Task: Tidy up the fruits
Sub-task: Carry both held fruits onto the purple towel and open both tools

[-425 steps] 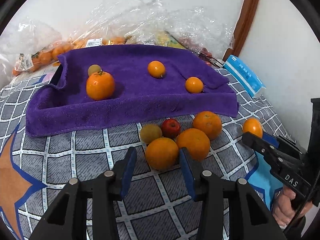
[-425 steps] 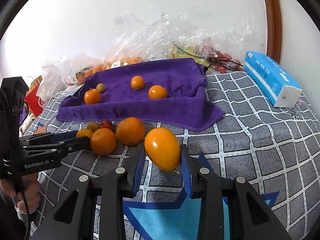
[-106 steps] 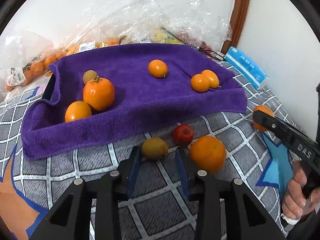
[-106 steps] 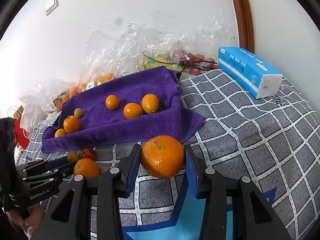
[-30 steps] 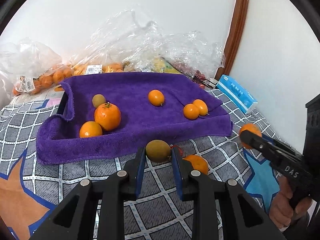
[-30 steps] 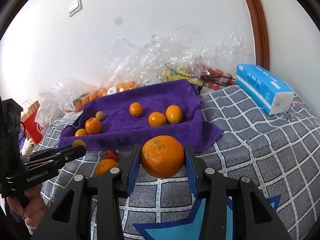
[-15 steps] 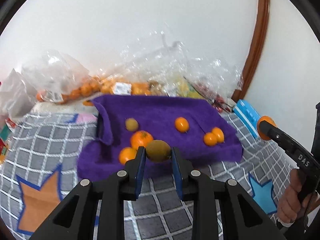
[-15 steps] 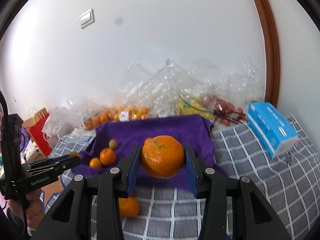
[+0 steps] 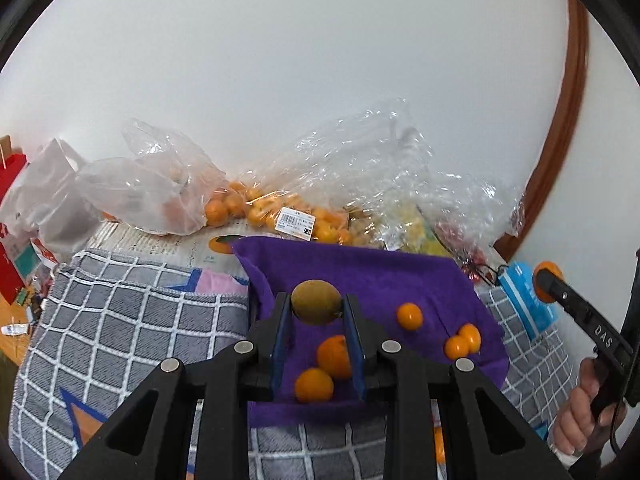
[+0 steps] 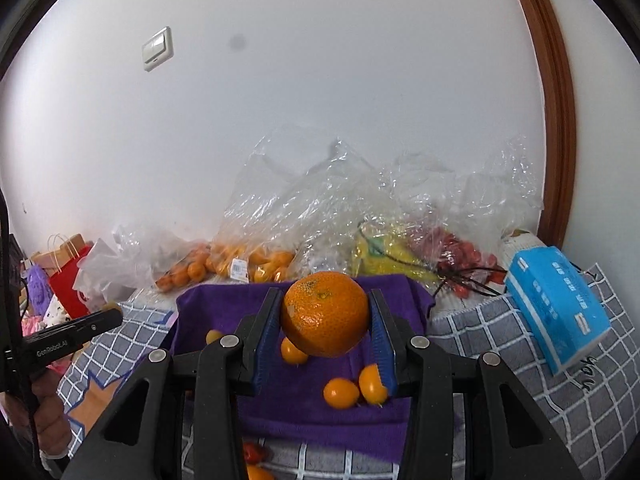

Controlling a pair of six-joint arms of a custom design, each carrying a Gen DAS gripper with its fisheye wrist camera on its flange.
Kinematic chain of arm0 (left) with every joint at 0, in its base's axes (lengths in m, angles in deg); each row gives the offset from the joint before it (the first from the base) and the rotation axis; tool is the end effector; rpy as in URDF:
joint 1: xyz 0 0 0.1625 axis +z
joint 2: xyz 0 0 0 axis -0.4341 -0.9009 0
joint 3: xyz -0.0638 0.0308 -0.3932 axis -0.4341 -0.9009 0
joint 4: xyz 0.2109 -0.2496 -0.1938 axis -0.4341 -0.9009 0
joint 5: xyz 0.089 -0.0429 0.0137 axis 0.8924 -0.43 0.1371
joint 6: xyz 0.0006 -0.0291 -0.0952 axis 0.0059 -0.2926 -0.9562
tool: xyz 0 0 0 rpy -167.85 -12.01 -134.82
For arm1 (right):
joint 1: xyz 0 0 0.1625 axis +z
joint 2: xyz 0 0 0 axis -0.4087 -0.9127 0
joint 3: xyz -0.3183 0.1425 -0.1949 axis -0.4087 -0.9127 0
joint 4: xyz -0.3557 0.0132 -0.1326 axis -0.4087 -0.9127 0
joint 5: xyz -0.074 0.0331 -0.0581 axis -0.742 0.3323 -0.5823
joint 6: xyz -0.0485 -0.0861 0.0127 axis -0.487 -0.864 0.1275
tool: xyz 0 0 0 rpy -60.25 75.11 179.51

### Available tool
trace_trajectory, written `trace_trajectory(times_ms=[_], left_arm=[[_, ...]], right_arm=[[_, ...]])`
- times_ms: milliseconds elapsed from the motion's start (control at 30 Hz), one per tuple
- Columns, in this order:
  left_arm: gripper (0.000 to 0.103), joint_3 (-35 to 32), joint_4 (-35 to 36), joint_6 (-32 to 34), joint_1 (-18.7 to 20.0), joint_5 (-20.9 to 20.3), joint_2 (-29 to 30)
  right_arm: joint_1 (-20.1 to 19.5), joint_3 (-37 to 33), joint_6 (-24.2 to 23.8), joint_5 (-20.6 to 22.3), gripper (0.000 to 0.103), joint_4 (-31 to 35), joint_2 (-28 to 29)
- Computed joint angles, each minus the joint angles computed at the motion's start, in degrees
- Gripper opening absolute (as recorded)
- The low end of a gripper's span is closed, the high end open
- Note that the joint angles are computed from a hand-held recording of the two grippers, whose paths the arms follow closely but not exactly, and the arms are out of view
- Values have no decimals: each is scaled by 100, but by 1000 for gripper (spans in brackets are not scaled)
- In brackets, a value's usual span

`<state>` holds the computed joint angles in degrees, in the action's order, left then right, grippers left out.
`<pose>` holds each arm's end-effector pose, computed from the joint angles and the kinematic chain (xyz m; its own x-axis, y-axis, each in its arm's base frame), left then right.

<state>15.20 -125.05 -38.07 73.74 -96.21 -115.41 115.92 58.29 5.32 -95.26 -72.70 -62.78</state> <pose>-0.2800 -0.6489 0.1677 -0.7976 -0.3794 -0.4689 0.2595 0.4860 -0.8346 0.1653 -0.8080 0.2689 -0.7048 -0.5701 0.4223 -0.7042 0.4896 -0.5142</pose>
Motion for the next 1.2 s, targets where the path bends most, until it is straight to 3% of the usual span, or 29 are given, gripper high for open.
trace_trajectory(times_ms=[167,400,700,1200], left_arm=[[25,-438,-195,280,215,-89,341],[25,-388,-477,380,473,-492,445],[25,-365,-156,16,705,-900,434],[25,-369,65,-310,846,-1109,428]], right_arm=[[-34,-351,-31,-97,42,407,293],[-66,-525,-141,-264,42,892,499],[-79,-701,-281,-546,42,1363,762],[-79,-819,-472,-829,42,1585,990]])
